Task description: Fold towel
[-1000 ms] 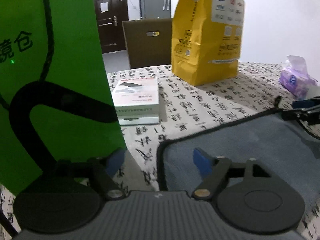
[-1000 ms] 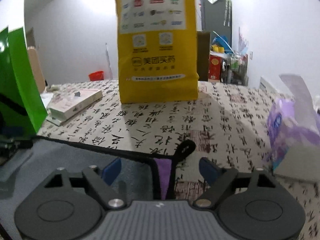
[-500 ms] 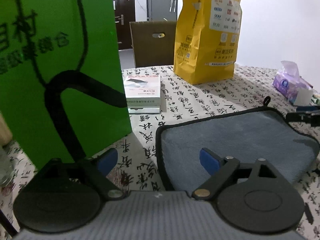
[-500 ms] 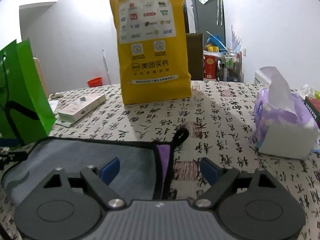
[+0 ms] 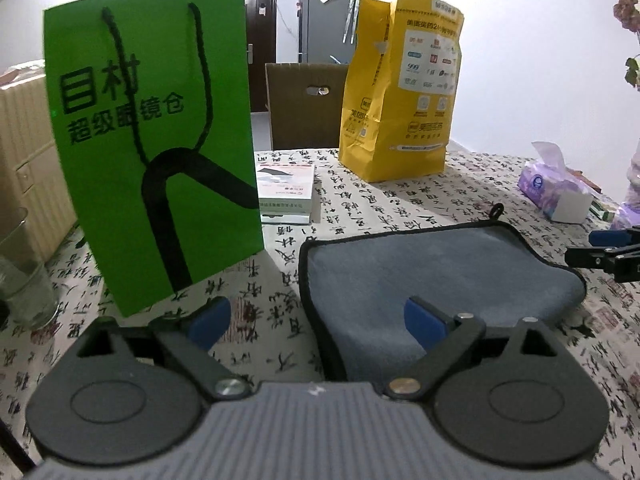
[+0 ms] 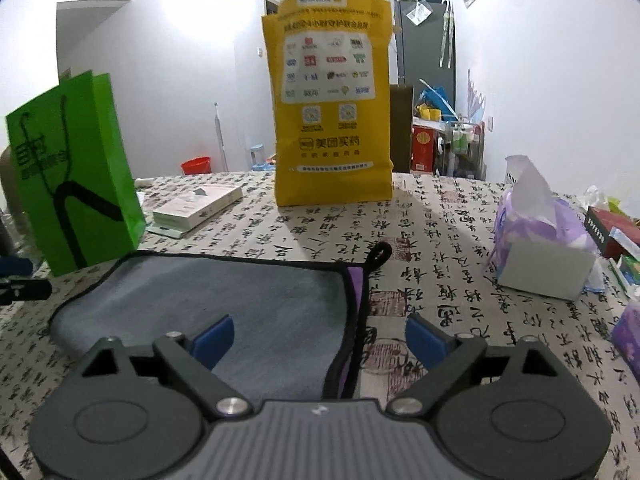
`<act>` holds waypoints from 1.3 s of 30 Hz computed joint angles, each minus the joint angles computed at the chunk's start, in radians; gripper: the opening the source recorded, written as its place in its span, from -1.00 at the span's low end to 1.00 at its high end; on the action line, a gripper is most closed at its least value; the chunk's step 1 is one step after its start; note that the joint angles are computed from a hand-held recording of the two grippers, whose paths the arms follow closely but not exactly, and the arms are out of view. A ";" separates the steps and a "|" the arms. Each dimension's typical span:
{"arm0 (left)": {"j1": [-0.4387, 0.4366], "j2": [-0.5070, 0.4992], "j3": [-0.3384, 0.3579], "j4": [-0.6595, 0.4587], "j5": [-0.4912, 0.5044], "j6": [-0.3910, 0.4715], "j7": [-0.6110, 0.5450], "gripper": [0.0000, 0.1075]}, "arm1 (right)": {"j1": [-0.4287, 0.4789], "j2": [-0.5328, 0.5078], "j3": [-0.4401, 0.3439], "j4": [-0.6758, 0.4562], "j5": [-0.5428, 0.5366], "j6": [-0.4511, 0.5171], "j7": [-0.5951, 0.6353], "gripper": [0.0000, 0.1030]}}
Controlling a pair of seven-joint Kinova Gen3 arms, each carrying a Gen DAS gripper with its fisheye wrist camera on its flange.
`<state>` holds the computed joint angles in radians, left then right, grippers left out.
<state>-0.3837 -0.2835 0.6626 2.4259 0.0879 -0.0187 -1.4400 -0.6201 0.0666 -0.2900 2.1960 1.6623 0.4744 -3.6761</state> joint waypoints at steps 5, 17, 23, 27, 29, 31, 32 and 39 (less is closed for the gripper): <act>0.118 -0.067 -0.108 0.025 -0.006 0.033 0.016 0.81 | -0.041 -0.046 -0.026 0.025 -0.067 0.050 0.020 0.81; 0.273 -0.256 -0.222 0.077 -0.037 0.140 0.092 0.85 | -0.149 -0.135 -0.105 0.083 -0.197 0.190 0.016 0.83; 0.337 -0.346 -0.270 0.096 -0.043 0.202 0.122 0.87 | -0.196 -0.169 -0.159 0.098 -0.268 0.275 0.013 0.85; 0.357 -0.389 -0.265 0.101 -0.044 0.251 0.139 0.87 | -0.230 -0.184 -0.201 0.109 -0.303 0.333 -0.005 0.87; 0.354 -0.409 -0.248 0.096 -0.041 0.287 0.155 0.87 | -0.251 -0.186 -0.225 0.116 -0.321 0.370 -0.025 0.89; 0.366 -0.441 -0.239 0.102 -0.039 0.309 0.167 0.87 | -0.275 -0.185 -0.249 0.116 -0.353 0.412 -0.037 0.90; 0.375 -0.458 -0.237 0.106 -0.037 0.320 0.172 0.87 | -0.289 -0.185 -0.262 0.120 -0.359 0.431 -0.048 0.91; 0.412 -0.565 -0.243 0.126 -0.004 0.407 0.220 0.88 | -0.375 -0.172 -0.312 0.147 -0.384 0.518 -0.144 0.92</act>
